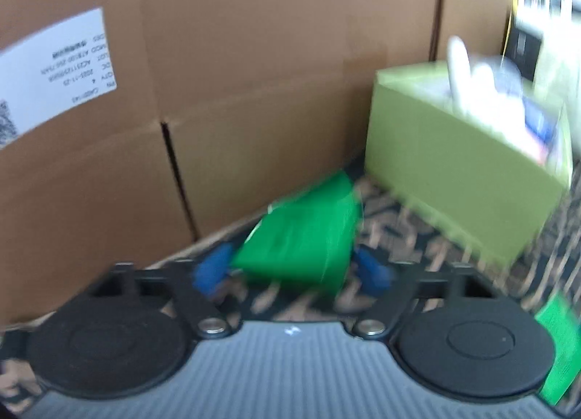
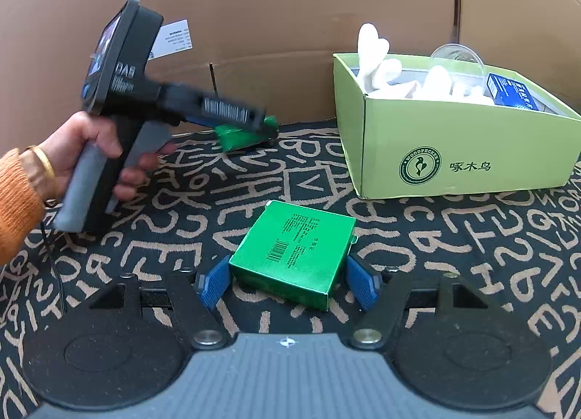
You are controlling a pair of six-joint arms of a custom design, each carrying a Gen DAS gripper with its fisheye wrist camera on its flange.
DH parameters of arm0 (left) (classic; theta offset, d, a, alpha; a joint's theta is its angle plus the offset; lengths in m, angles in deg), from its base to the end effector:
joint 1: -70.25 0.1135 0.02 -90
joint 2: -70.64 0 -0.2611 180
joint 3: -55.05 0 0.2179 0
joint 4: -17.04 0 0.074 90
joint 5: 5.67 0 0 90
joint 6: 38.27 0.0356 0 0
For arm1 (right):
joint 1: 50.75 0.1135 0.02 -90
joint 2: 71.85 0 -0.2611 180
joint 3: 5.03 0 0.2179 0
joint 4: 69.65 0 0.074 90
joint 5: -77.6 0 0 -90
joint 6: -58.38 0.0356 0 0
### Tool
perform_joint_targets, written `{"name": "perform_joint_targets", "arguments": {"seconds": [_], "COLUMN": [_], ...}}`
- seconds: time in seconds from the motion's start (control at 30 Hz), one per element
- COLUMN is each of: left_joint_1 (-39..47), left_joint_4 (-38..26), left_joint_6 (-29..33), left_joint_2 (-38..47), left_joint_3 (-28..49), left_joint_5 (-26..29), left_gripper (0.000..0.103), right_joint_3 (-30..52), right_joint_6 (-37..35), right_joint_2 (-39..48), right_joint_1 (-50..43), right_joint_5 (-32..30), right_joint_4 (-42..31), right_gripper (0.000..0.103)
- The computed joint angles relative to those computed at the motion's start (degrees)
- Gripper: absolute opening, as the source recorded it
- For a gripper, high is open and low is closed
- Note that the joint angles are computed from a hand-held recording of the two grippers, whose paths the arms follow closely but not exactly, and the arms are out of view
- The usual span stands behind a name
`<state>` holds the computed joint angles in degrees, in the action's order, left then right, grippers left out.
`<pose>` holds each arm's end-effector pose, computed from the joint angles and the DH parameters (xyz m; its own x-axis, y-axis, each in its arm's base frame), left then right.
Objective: Organize objects
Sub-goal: 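Grasp a small green box with the left gripper while the right gripper grasps the other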
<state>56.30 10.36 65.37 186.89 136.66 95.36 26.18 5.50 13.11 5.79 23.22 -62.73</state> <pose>0.3832 -0.1022 0.1519 -0.5340 0.3712 -0.7596 0.5166 0.8545 0.0543 0.1255 0.1524 0.1228 -0.5973 -0.0141 -0.8019 -0.1229 0.9896 0.0742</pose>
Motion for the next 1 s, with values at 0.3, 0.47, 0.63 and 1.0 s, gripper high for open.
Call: {"name": "perform_joint_targets", "arguments": {"seconds": [0.3, 0.47, 0.63, 1.0], "left_joint_1": [-0.7, -2.2, -3.3, -7.4], "left_joint_4": [6.8, 11.4, 6.2, 3.4], "left_joint_6": [-12.8, -16.5, -17.9, -10.7], "left_joint_2": [-10.3, -6.2, 1.3, 5.6], "left_joint_3": [-13.9, -9.5, 0.1, 4.0], "left_joint_5": [2.3, -3.8, -1.0, -6.6], "left_gripper": [0.084, 0.091, 0.097, 0.064], "right_joint_3": [-1.6, -1.7, -1.8, -1.3], "right_joint_6": [2.6, 3.4, 1.9, -0.6], "right_joint_2": [-4.7, -4.6, -2.9, 0.8], "right_joint_1": [2.9, 2.9, 1.4, -0.9], "right_joint_5": [1.9, 2.5, 2.0, 1.7], "right_joint_4": [-4.8, -4.8, -1.8, 1.5], "right_gripper": [0.073, 0.073, 0.074, 0.078]}}
